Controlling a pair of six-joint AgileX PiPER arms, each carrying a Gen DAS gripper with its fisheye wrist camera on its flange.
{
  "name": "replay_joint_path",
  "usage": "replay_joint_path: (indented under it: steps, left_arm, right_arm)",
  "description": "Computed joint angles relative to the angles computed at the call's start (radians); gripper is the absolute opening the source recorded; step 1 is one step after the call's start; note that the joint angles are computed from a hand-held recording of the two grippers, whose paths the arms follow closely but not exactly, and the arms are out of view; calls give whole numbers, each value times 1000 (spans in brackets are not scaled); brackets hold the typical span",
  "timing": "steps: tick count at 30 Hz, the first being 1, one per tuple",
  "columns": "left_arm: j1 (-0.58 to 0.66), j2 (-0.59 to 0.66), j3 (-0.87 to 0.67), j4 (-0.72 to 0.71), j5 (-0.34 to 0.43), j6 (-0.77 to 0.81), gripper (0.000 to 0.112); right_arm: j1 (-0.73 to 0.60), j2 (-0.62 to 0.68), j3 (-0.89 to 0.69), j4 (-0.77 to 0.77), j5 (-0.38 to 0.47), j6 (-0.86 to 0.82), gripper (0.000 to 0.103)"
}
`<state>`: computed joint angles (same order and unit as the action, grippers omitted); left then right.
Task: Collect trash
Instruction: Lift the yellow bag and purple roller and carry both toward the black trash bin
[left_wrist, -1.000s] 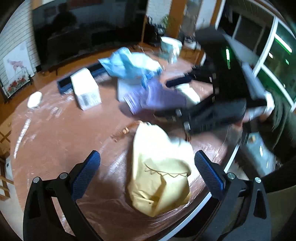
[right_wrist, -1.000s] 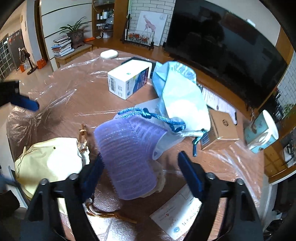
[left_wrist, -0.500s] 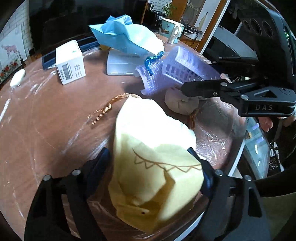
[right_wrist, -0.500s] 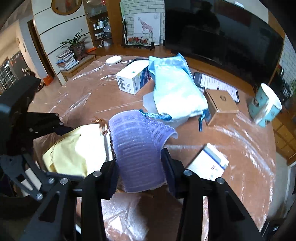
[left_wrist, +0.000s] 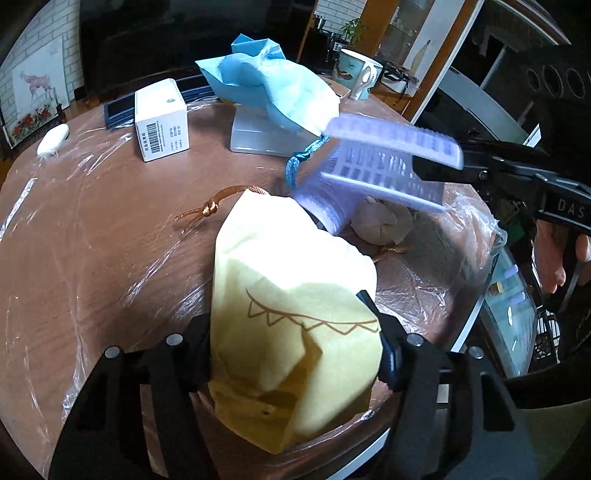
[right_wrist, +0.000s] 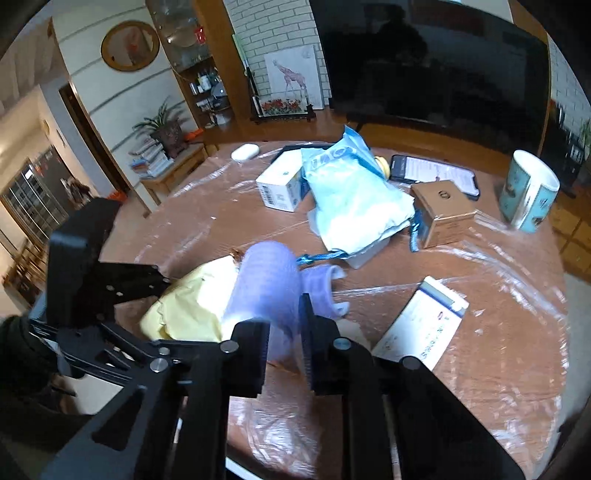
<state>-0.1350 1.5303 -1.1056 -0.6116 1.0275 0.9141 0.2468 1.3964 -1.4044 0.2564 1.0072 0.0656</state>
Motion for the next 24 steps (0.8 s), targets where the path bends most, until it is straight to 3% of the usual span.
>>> replay_joint_path:
  steps: [7,9,12,14,15,17,18,24]
  left_arm:
    - [-20,7,-5,6,-11,-25,67]
    - [-28,9,-8,10,-14,-30,67]
    - [-37,11,-10,16,-20,-35,67]
    - [-36,12,-11,14,-20,-37,67]
    - [-36,13,-11,12,-20,-38,67]
    - [-33,13,-7,7,-23,-36,67]
    - [-31,13,-5,5,-23,-34,67]
    - [-14,15,-3,-6,-21,-16,67]
  right_arm:
    - [35,50,-15,-56,2,30,19]
    - [43,74,-5,-54,-21,36,38]
    - [89,107,-15,-153,-43,97,49]
    - [101,116,-10,-174,-79,113,49]
    - [102,123,-11,-179,-98,120,45]
    - [104,137,-25,-191,-106,124,19]
    - [107,135,-27,-202,-115,134,12]
    - [39,45,-2,18,-177,-5,10]
